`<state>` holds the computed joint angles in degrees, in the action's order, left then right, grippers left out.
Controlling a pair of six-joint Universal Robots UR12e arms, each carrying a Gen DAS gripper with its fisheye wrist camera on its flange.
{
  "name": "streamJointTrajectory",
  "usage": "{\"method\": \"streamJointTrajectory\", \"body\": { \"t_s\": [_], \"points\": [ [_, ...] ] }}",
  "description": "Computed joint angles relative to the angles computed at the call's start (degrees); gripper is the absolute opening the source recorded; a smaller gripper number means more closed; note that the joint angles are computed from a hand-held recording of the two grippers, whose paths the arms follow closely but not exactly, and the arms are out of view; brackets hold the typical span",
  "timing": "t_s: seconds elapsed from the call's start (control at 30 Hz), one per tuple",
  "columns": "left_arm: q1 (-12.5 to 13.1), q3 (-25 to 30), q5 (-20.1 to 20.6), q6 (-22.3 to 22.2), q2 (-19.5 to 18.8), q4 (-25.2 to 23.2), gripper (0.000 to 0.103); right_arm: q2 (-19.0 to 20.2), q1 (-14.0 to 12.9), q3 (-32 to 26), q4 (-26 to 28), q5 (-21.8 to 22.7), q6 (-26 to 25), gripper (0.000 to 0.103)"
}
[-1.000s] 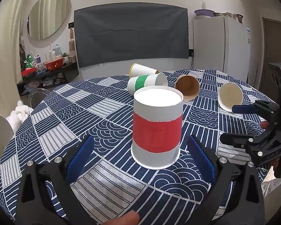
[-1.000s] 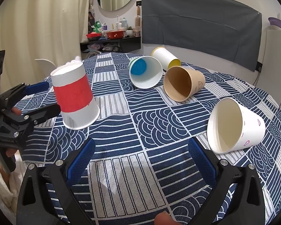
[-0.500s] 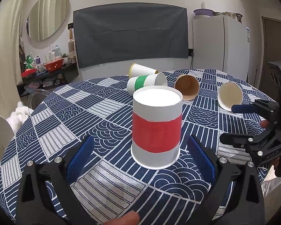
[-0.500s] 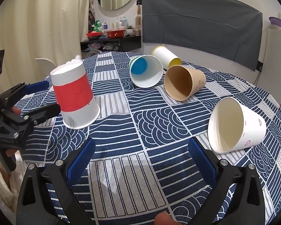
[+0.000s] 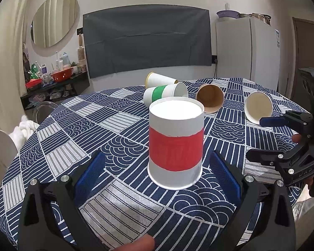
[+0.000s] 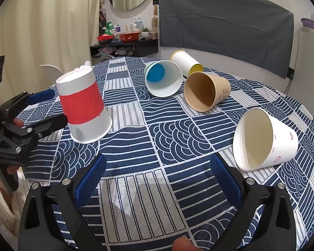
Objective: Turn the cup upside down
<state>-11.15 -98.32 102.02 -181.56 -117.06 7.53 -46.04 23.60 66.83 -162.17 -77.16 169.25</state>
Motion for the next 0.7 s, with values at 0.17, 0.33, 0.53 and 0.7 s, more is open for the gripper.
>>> {"method": "streamJointTrajectory", "body": {
  "t_s": [0.17,0.33,0.53,0.7],
  "points": [
    [-0.2,-0.1,0.5,0.4,-0.1,0.7,0.097,0.1,0.0,-0.1,0.0,0.0,-0.1,0.095],
    [-0.2,-0.1,0.7,0.7,-0.1,0.6,0.097,0.1,0.0,-0.2,0.0,0.0,-0.1,0.095],
    [-0.1,-0.1,0.4,0.5,0.0,0.6,0.097,0.1,0.0,-0.1,-0.1,0.0,-0.2,0.095],
    [-0.2,-0.1,0.6,0.9,-0.1,0.7,0.097,0.0,0.0,-0.1,-0.1,0.0,-0.1,0.095]
  ]
}}
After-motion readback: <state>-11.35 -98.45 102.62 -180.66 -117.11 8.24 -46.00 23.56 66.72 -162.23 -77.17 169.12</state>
